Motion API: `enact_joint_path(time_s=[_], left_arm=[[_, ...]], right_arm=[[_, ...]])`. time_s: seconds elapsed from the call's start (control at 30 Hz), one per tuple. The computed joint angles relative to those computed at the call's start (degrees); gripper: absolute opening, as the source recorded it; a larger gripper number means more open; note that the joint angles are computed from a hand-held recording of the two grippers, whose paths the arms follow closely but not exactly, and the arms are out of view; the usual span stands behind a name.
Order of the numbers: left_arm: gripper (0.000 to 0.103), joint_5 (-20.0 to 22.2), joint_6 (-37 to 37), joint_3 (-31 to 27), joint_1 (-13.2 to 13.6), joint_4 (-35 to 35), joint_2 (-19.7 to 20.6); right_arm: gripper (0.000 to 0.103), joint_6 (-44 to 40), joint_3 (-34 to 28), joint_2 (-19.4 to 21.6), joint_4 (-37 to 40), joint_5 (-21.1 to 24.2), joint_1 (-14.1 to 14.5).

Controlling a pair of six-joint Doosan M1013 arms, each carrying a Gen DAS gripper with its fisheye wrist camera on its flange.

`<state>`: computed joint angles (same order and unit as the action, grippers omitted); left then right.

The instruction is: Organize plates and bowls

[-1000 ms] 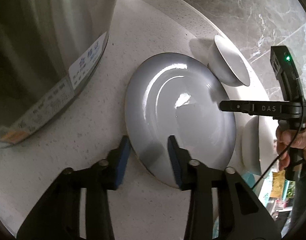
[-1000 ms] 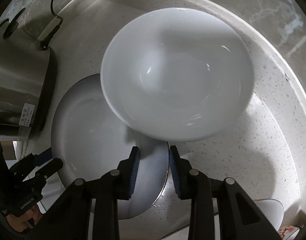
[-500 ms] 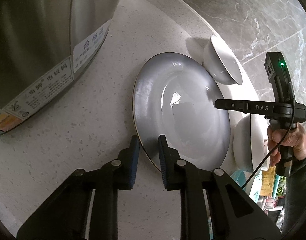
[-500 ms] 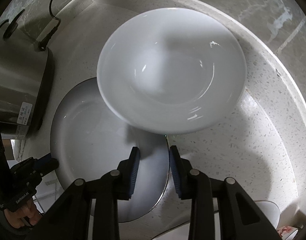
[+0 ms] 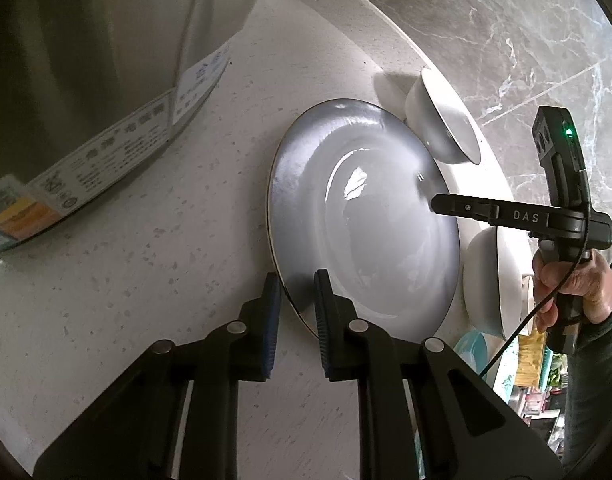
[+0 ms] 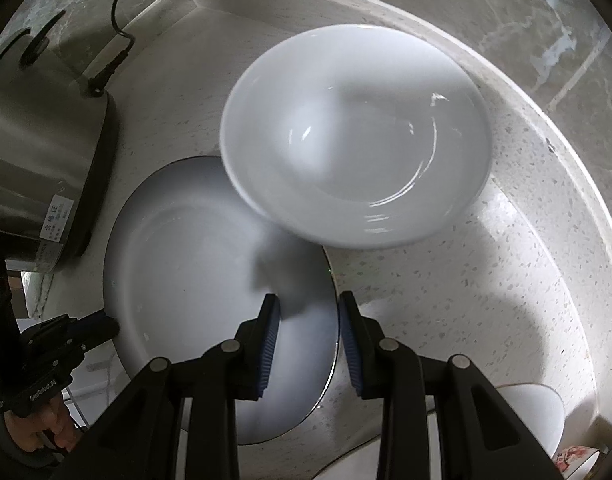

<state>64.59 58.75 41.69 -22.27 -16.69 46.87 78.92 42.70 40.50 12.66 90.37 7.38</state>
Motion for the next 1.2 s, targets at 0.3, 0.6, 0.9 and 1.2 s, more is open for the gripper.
enact_joint_path(time_s=[0.3, 0.6, 0.9, 1.2], left_arm=[[0.014, 0.0, -1.1, 0.6, -0.1, 0.8, -0.7], [0.014, 0.1, -1.1, 2.3, 0.0, 1.3, -2.0], [0.014, -0.9, -1.5, 5.7, 0.0, 2.0, -4.2], [0.014, -2.6, -2.1, 10.6, -0.3, 2.7, -7.1]], right_arm=[[0.033, -0.3, 2.0, -1.2, 0.5, -0.4, 0.4], [0.033, -0.5, 5.3, -3.3, 1.6, -1.6, 0.2], [0.032, -1.1, 8.7, -5.4, 2.1, -2.4, 0.4], [0.032, -1.6, 11.9, -7.5, 3.0, -3.3, 0.4]])
